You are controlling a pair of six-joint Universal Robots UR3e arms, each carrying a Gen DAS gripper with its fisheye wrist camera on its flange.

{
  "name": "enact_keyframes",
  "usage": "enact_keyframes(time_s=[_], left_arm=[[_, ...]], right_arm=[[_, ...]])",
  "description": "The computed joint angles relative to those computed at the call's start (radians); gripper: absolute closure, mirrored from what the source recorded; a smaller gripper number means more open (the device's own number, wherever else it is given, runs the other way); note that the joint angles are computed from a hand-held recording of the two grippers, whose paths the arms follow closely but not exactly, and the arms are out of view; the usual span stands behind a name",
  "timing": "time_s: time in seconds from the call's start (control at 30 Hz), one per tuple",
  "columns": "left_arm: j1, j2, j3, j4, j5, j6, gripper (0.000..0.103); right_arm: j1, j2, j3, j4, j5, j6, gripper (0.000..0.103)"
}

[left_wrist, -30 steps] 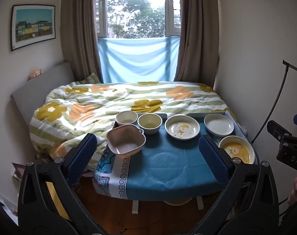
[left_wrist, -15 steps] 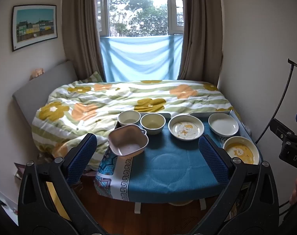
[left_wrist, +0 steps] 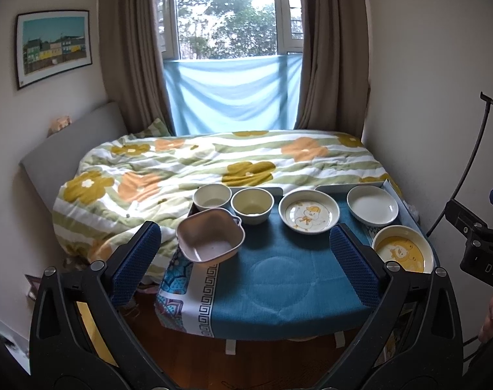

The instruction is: Organize plates and bowls

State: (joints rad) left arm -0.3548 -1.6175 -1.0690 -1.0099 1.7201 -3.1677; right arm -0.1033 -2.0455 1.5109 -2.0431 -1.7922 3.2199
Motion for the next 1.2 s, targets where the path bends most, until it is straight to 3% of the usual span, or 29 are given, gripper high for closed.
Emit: enact_keyframes(time_s=[1.2], left_arm=[[-0.003,0.009,-0.014,0.01,0.006,-0.001,0.0]], right_arm=[[-0.028,-0.014,0.028,-0.012,0.023,-0.011,0.0]])
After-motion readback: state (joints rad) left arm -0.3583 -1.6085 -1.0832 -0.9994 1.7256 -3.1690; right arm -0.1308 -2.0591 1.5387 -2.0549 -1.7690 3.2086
